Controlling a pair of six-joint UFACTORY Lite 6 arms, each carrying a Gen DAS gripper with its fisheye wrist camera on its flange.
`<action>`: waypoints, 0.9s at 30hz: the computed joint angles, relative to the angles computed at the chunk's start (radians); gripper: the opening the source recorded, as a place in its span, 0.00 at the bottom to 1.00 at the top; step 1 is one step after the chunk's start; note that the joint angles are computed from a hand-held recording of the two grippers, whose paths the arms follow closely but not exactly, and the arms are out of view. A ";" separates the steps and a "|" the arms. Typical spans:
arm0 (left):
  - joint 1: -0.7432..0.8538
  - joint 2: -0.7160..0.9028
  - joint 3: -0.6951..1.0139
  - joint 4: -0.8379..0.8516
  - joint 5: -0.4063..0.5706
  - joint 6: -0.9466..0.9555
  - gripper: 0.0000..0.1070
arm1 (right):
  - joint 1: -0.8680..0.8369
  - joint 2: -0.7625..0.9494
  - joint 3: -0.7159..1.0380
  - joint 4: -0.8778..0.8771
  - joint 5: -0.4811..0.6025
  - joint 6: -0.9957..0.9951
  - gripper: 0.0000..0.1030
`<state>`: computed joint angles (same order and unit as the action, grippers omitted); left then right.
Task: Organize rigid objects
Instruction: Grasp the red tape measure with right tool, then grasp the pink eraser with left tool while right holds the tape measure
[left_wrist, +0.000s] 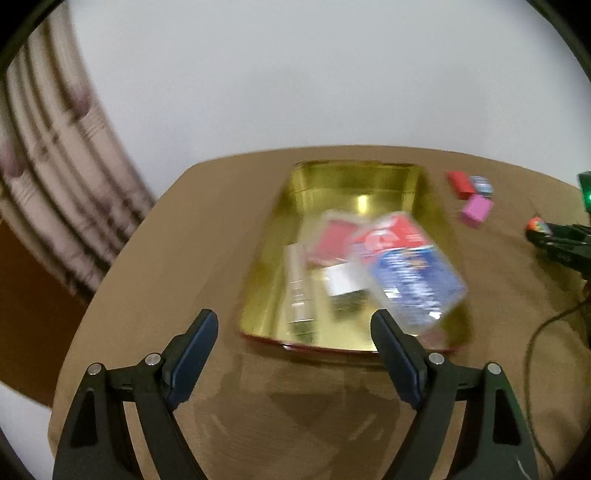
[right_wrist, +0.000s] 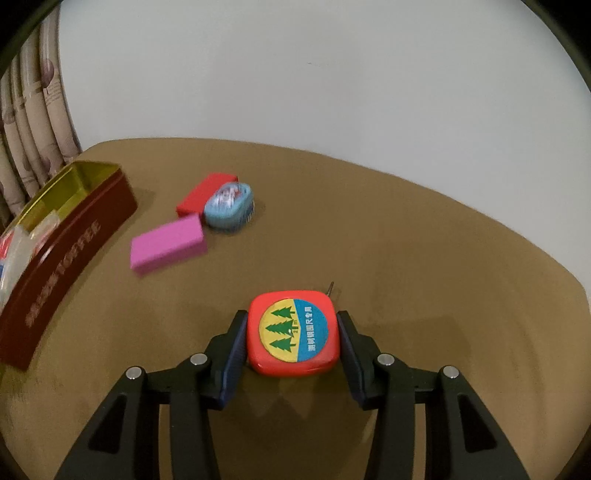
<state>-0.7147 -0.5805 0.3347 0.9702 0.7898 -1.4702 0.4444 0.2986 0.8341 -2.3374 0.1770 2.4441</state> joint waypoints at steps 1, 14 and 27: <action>-0.069 0.026 0.026 0.005 0.016 -0.024 0.77 | -0.004 -0.027 -0.033 -0.028 0.002 0.037 0.46; -0.129 0.698 0.639 0.018 -0.274 0.091 0.79 | -0.145 -0.375 -0.393 -0.227 0.000 0.186 0.46; 0.146 1.316 1.243 -0.522 -0.354 0.661 0.58 | -0.158 -0.424 -0.447 -0.328 0.001 0.301 0.46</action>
